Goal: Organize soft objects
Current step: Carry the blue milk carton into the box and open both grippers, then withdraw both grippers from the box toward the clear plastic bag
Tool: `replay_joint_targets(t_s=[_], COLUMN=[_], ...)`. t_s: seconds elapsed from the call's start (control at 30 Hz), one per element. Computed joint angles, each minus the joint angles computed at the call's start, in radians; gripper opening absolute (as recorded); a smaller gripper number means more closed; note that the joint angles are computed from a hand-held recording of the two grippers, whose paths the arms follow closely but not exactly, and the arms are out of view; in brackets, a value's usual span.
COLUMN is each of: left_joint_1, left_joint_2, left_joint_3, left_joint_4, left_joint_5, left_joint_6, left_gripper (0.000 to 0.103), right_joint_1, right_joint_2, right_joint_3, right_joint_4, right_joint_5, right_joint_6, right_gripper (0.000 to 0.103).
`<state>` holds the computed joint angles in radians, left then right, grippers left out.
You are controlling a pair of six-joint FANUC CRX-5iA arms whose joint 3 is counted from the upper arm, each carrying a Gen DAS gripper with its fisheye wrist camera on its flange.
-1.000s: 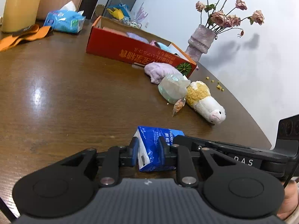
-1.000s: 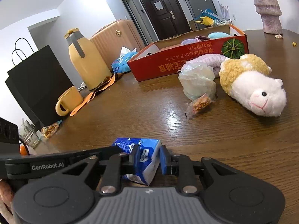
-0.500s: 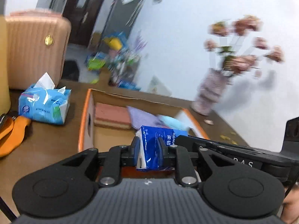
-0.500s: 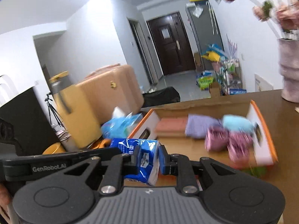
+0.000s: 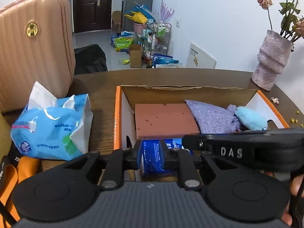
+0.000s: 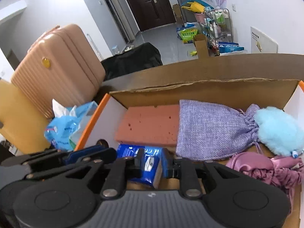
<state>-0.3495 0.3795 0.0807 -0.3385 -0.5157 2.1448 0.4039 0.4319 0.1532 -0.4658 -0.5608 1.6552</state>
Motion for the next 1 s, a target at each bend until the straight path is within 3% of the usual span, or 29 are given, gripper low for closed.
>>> replay_joint_targets(t_s=[0.27, 0.33, 0.43, 0.5, 0.63, 0.67, 0.83, 0.9, 1.0], left_joint_1=[-0.07, -0.109, -0.184, -0.232, -0.346, -0.379, -0.515, -0.58, -0.709], left_joint_2=[-0.159, -0.216, -0.278, -0.315, -0.386, -0.401, -0.449, -0.454, -0.449], left_joint_3=[-0.035, -0.054, -0.073, -0.086, -0.118, -0.126, -0.151, -0.162, -0.199], left_joint_4=[-0.21, -0.298, -0.435, -0.489, -0.62, -0.656, -0.762, -0.816, -0.914], left_joint_5=[-0.109, -0.141, -0.204, -0.25, -0.336, -0.357, -0.463, -0.518, -0.627], left_joint_6=[0.172, 0.248, 0.351, 0.394, 0.516, 0.539, 0.635, 0.702, 0.821], left_gripper=[0.022, 0.034, 0.043, 0.049, 0.073, 0.074, 0.08, 0.083, 0.085], right_joint_1=[-0.012, -0.01, -0.027, -0.025, -0.003, 0.002, -0.007, -0.014, -0.001], right_joint_2=[-0.221, -0.313, -0.433, -0.521, -0.677, -0.71, -0.831, -0.886, -0.997], right_joint_3=[-0.191, -0.274, -0.362, -0.437, -0.624, -0.667, -0.73, -0.764, -0.883], right_joint_4=[0.098, 0.17, 0.204, 0.253, 0.496, 0.553, 0.504, 0.44, 0.444], right_joint_5=[0.116, 0.16, 0.192, 0.222, 0.329, 0.356, 0.338, 0.347, 0.403], right_joint_6=[0.004, -0.022, -0.003, -0.014, -0.166, -0.21, -0.155, -0.096, -0.094], right_gripper=[0.035, 0.04, 0.049, 0.06, 0.075, 0.077, 0.077, 0.082, 0.086])
